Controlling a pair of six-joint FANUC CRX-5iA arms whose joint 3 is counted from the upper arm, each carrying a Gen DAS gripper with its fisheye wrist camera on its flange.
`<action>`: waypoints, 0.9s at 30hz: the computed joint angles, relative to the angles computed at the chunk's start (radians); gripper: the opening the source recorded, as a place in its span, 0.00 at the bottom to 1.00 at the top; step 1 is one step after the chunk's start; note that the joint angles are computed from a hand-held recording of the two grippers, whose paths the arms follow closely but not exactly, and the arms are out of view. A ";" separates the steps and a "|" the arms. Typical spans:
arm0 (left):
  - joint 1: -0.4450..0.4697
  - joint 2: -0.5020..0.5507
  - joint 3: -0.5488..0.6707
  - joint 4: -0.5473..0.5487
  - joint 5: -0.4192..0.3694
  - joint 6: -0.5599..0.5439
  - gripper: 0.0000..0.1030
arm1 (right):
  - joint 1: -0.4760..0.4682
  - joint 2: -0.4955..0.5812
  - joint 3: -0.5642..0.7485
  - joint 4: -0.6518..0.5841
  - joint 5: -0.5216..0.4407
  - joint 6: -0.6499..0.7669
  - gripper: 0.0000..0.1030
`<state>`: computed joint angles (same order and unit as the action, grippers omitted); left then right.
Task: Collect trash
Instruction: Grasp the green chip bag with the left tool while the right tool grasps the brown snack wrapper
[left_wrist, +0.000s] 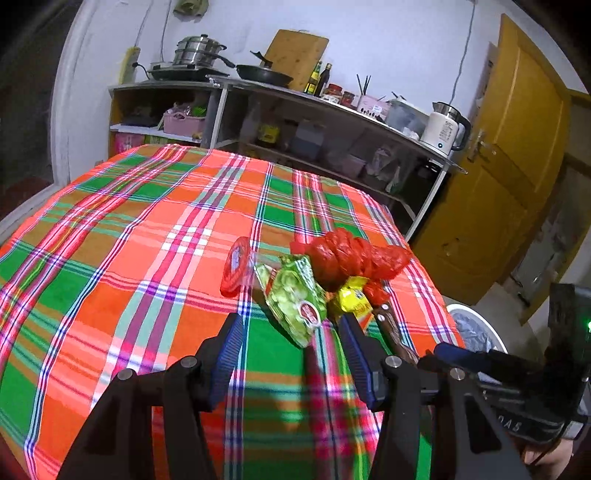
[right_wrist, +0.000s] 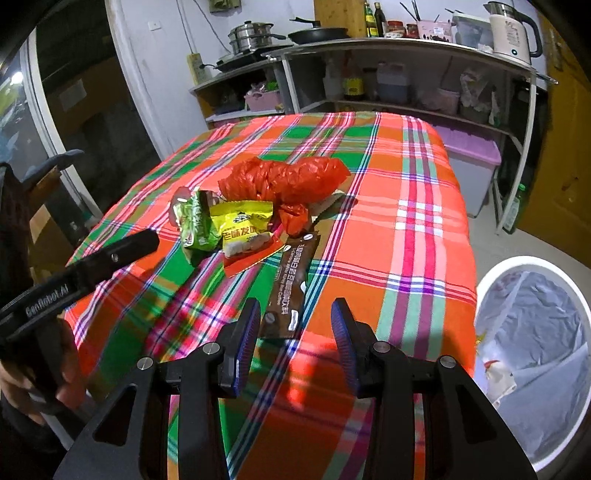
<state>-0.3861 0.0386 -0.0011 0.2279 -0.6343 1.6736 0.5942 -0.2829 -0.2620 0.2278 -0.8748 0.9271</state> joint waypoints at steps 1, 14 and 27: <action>0.004 0.012 0.009 0.009 -0.007 -0.003 0.52 | -0.002 0.007 0.004 -0.003 0.001 0.006 0.40; 0.004 0.114 0.100 0.026 -0.067 0.023 0.52 | 0.007 0.036 0.006 0.029 -0.004 0.007 0.31; -0.001 0.178 0.194 -0.025 -0.144 0.104 0.50 | -0.010 0.020 -0.004 0.006 0.008 0.016 0.21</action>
